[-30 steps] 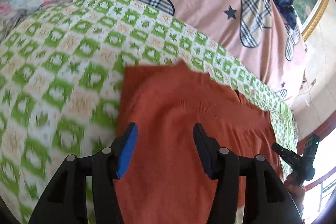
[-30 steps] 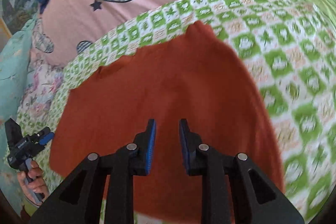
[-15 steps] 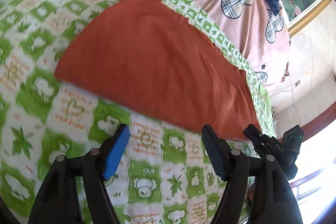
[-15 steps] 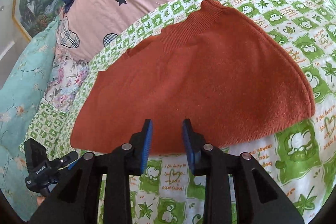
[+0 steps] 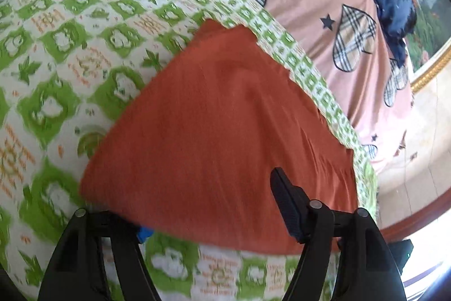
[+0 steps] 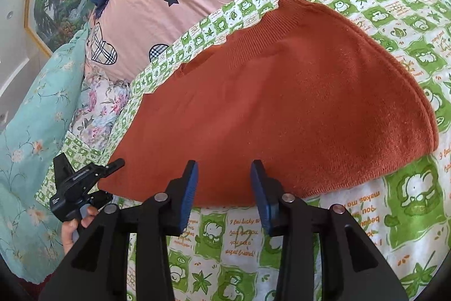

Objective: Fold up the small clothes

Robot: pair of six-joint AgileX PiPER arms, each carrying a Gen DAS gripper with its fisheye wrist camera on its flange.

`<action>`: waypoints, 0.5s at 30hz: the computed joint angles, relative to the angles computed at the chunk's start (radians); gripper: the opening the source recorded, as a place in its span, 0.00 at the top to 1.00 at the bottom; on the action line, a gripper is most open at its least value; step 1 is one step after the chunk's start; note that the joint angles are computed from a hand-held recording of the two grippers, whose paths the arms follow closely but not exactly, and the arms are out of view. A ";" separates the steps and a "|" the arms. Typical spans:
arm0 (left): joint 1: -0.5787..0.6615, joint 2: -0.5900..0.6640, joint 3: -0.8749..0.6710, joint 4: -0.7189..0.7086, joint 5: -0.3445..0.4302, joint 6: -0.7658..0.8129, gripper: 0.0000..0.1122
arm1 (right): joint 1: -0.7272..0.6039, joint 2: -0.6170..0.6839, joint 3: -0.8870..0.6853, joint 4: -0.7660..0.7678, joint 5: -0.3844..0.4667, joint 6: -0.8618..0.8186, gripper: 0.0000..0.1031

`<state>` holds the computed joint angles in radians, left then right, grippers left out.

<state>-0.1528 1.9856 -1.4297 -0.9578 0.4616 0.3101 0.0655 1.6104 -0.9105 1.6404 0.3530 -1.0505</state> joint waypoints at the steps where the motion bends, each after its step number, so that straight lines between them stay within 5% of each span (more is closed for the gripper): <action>1: -0.009 0.008 -0.026 0.077 -0.019 -0.077 0.62 | 0.000 -0.001 -0.007 -0.041 0.005 0.043 0.61; 3: -0.017 0.017 -0.065 0.191 -0.028 -0.180 0.86 | -0.032 0.007 -0.044 -0.146 0.057 0.154 0.61; 4: -0.020 0.015 -0.078 0.209 -0.028 -0.191 0.88 | -0.049 0.011 -0.061 -0.178 0.081 0.190 0.61; 8: -0.102 -0.030 -0.126 0.483 -0.057 -0.354 0.90 | -0.132 0.045 -0.188 -0.357 0.194 0.365 0.61; 12: -0.233 -0.003 -0.267 0.669 -0.003 -0.392 0.91 | -0.220 0.148 -0.381 -0.460 0.385 0.497 0.59; 15: -0.330 0.059 -0.376 0.701 0.045 -0.323 0.91 | -0.238 0.248 -0.528 -0.507 0.493 0.574 0.46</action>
<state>-0.4823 2.0444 -1.8056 -0.2566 0.5061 -0.0132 -0.1730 1.8580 -1.4380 1.1335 0.8456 -0.4767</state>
